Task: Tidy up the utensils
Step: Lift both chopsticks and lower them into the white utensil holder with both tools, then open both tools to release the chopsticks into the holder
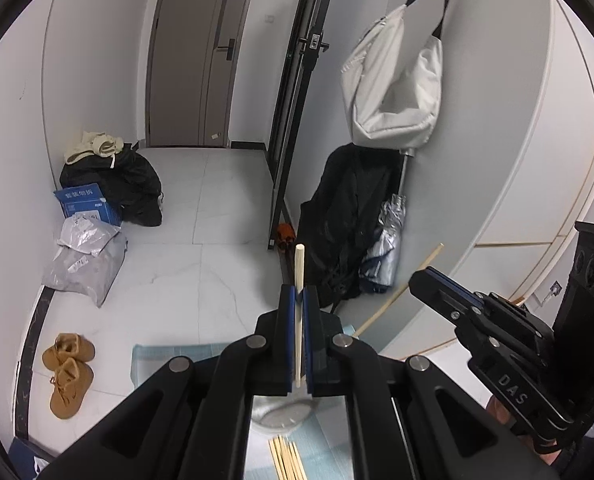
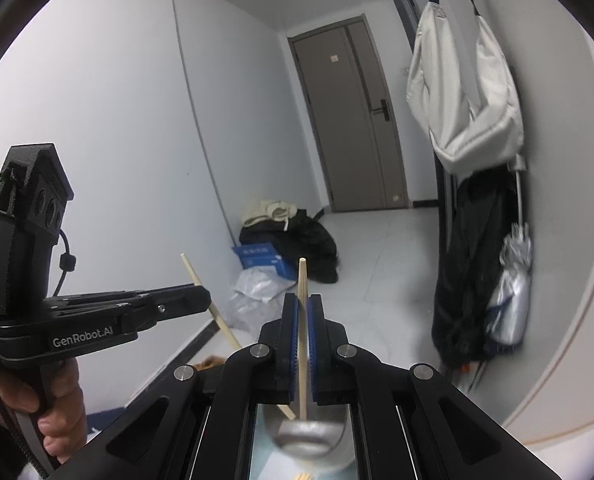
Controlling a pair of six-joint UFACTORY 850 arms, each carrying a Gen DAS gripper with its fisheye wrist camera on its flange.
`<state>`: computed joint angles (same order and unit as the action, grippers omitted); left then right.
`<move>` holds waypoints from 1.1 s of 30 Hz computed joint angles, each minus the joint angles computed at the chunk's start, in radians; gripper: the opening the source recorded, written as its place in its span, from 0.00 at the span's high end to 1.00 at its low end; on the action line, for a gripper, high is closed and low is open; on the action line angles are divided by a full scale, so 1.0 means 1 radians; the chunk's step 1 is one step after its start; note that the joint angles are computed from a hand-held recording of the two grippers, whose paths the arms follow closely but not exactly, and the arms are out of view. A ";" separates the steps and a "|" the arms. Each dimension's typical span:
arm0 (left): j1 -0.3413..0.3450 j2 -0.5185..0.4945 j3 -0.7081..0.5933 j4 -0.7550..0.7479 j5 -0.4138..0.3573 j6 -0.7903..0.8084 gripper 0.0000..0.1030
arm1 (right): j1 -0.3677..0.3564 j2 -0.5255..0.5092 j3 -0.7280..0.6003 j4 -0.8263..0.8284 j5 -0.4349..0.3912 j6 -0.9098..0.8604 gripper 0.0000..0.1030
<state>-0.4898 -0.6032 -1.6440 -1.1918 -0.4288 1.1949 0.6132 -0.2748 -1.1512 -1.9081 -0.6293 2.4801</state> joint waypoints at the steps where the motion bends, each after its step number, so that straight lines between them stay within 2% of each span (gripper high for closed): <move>1: 0.000 -0.019 -0.026 0.029 0.002 -0.028 1.00 | -0.015 -0.012 -0.014 -0.003 0.012 -0.008 0.96; 6: 0.003 -0.092 -0.118 0.136 -0.012 -0.138 1.00 | -0.063 -0.085 -0.079 -0.042 0.070 -0.002 0.96; 9: 0.012 -0.121 -0.144 0.107 -0.028 -0.098 1.00 | -0.085 -0.135 -0.115 -0.042 0.114 -0.024 0.96; 16: 0.018 -0.182 -0.177 0.158 -0.056 -0.135 1.00 | -0.114 -0.211 -0.167 0.019 0.257 -0.154 0.96; 20: 0.014 -0.211 -0.203 0.218 -0.069 -0.181 1.00 | -0.114 -0.233 -0.173 0.013 0.288 -0.167 0.96; 25: 0.019 -0.256 -0.279 0.383 -0.128 -0.394 0.99 | -0.116 -0.223 -0.143 -0.130 0.324 0.005 0.93; 26: 0.019 -0.254 -0.277 0.402 -0.119 -0.422 0.97 | -0.120 -0.218 -0.136 -0.147 0.327 0.035 0.93; 28: 0.020 -0.233 -0.243 0.408 -0.079 -0.436 0.87 | -0.120 -0.197 -0.101 -0.209 0.318 0.136 0.93; 30: 0.016 -0.205 -0.202 0.432 -0.027 -0.459 0.57 | -0.112 -0.173 -0.067 -0.202 0.284 0.160 0.92; 33: 0.015 -0.123 -0.075 0.319 0.092 -0.361 0.41 | -0.094 -0.124 0.003 -0.212 0.217 0.242 0.83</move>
<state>-0.4750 -0.7265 -1.7192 -0.8729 -0.3365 0.8340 0.5190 -0.3993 -1.1481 -2.1206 -0.4121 2.7220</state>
